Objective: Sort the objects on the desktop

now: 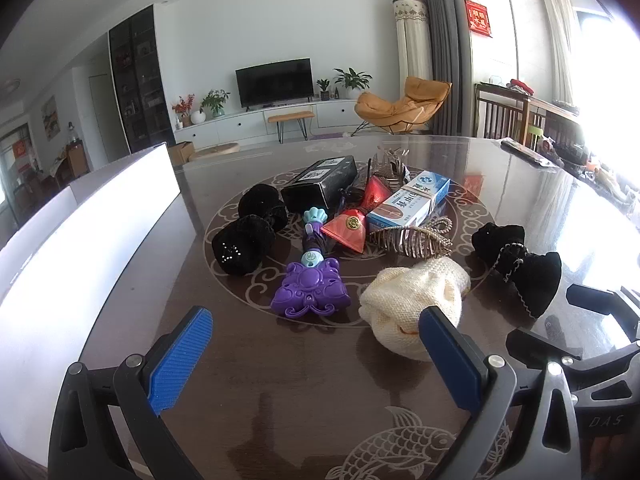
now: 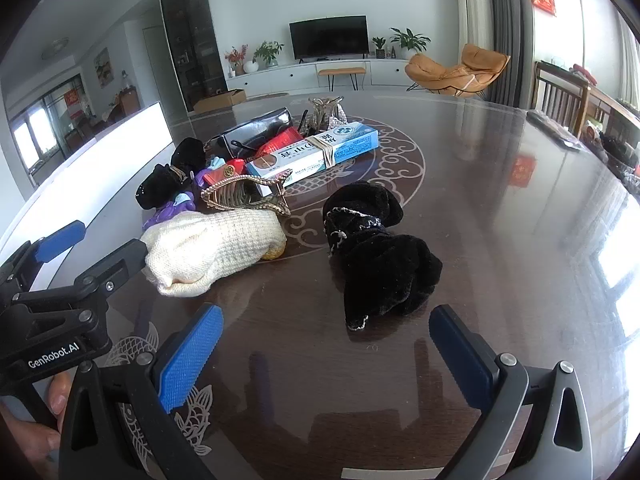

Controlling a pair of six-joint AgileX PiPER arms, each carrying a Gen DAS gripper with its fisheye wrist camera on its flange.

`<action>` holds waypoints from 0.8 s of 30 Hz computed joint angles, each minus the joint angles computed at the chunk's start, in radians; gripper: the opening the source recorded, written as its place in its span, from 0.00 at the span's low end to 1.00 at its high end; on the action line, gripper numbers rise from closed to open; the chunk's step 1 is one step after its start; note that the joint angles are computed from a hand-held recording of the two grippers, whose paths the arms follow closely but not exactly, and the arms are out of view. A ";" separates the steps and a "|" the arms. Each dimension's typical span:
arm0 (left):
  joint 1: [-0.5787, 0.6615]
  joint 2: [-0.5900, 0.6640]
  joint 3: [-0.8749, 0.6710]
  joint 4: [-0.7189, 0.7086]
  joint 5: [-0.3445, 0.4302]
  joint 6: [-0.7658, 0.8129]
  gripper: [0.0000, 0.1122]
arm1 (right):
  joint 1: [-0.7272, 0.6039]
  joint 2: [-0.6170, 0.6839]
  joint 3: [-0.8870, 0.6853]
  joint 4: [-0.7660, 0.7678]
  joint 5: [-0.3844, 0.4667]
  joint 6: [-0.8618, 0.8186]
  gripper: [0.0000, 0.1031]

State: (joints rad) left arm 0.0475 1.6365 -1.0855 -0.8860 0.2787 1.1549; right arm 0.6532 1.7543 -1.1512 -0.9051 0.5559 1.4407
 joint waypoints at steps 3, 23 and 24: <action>0.019 0.016 -0.038 0.093 0.075 -0.078 0.92 | -0.013 0.008 -0.013 0.051 -0.003 -0.045 1.00; 0.052 0.403 -0.654 0.537 0.583 -0.653 0.92 | -0.013 -0.030 0.054 -0.106 -0.080 0.117 1.00; 0.043 0.432 -0.700 0.546 0.607 -0.684 0.92 | -0.013 -0.031 0.056 -0.107 -0.082 0.118 1.00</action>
State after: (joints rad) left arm 0.0902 2.0688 -1.7859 -0.3400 0.8861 0.4713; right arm 0.6397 1.7231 -1.0954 -1.0119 0.4742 1.5583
